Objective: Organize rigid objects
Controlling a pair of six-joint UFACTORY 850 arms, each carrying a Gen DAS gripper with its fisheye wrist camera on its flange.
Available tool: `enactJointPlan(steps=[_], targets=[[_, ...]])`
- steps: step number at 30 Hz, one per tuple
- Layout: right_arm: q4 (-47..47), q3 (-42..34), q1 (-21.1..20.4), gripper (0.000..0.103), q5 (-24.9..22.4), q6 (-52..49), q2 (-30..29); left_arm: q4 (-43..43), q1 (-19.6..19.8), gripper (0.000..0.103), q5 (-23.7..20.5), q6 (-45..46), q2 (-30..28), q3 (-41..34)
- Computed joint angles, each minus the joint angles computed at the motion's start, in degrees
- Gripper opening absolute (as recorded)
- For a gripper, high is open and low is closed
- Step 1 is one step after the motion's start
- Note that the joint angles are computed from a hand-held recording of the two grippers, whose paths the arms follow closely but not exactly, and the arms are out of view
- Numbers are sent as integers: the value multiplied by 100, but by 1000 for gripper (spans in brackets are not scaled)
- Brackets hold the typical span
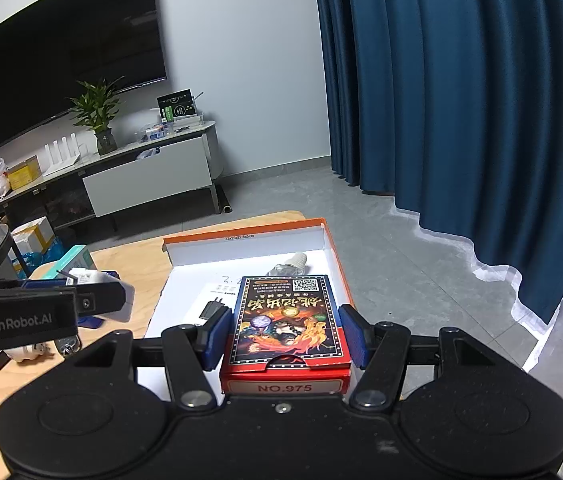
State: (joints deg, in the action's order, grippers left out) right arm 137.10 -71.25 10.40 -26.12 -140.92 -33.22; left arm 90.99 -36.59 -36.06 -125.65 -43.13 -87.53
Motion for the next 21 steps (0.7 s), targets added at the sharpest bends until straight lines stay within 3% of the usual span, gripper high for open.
enactJointPlan(steps=[21], targets=[[-86, -14, 14, 71, 26, 43, -18, -46, 13, 42, 76, -40, -12, 27]])
